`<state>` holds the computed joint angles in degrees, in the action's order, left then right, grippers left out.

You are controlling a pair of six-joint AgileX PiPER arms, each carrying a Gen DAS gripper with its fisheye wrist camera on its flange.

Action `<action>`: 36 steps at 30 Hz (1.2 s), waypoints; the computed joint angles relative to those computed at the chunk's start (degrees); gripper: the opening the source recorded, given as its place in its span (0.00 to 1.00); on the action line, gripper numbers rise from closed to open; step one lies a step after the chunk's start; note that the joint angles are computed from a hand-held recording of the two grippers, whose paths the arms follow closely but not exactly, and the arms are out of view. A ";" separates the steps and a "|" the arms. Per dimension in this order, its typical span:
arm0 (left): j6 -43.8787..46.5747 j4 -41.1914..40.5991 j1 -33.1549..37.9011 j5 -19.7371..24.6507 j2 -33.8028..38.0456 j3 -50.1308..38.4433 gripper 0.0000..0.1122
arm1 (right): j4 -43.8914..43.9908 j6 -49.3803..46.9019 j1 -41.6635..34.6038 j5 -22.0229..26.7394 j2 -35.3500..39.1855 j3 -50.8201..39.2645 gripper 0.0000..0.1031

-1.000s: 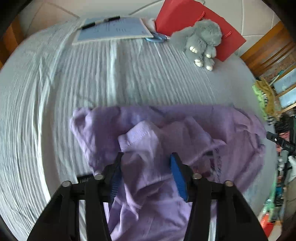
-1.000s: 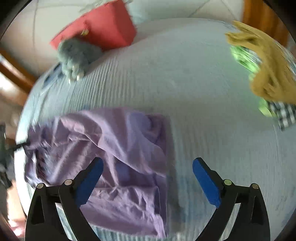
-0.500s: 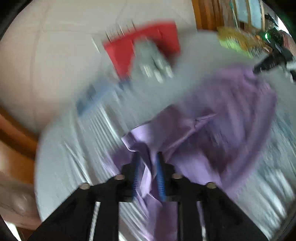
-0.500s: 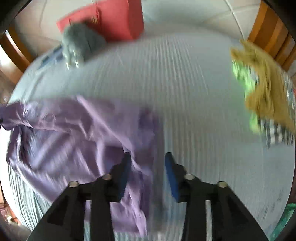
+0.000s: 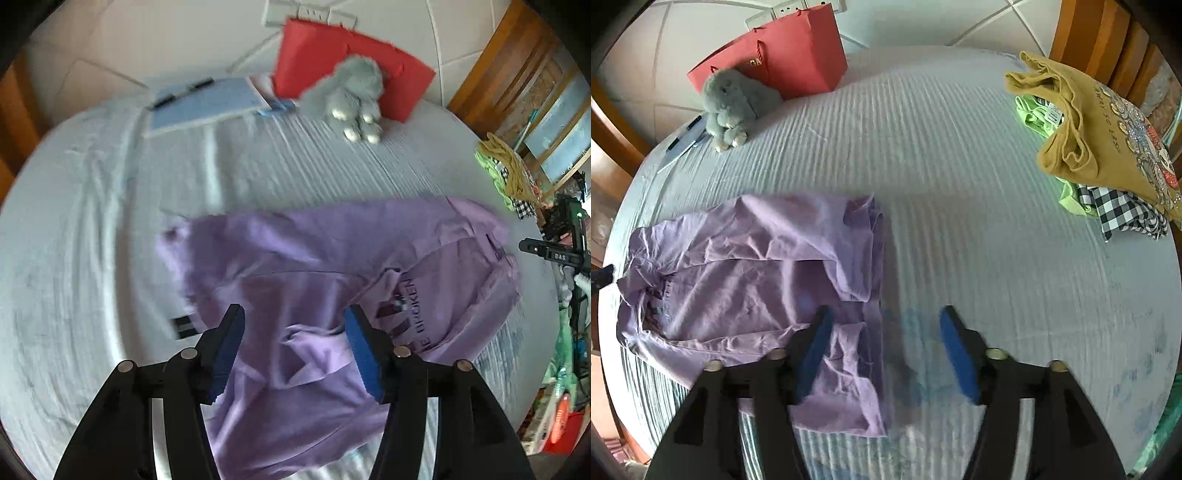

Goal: Fold clothes

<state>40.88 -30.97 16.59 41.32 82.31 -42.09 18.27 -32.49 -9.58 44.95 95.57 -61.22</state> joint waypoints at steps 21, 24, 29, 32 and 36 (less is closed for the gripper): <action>-8.66 18.41 -1.43 -2.98 -11.40 9.27 0.23 | 3.80 7.83 1.66 -3.63 7.04 -6.80 0.57; -11.30 15.14 4.19 -5.02 -7.29 5.38 0.23 | -1.41 13.08 3.13 -1.28 10.68 -12.60 0.42; -14.08 7.99 6.80 -8.26 2.68 0.09 0.23 | -4.40 17.69 4.90 2.51 17.48 -20.86 0.49; -14.58 6.92 6.54 -9.03 6.63 -2.17 0.23 | -5.20 18.17 5.91 5.24 20.53 -23.95 0.33; -18.36 9.82 3.35 -12.03 10.41 -2.73 0.23 | -19.80 24.77 9.59 -2.75 16.52 -20.05 0.00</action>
<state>22.51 -21.14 19.94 29.30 92.71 -44.83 -1.53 -7.72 0.01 42.20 112.09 -81.26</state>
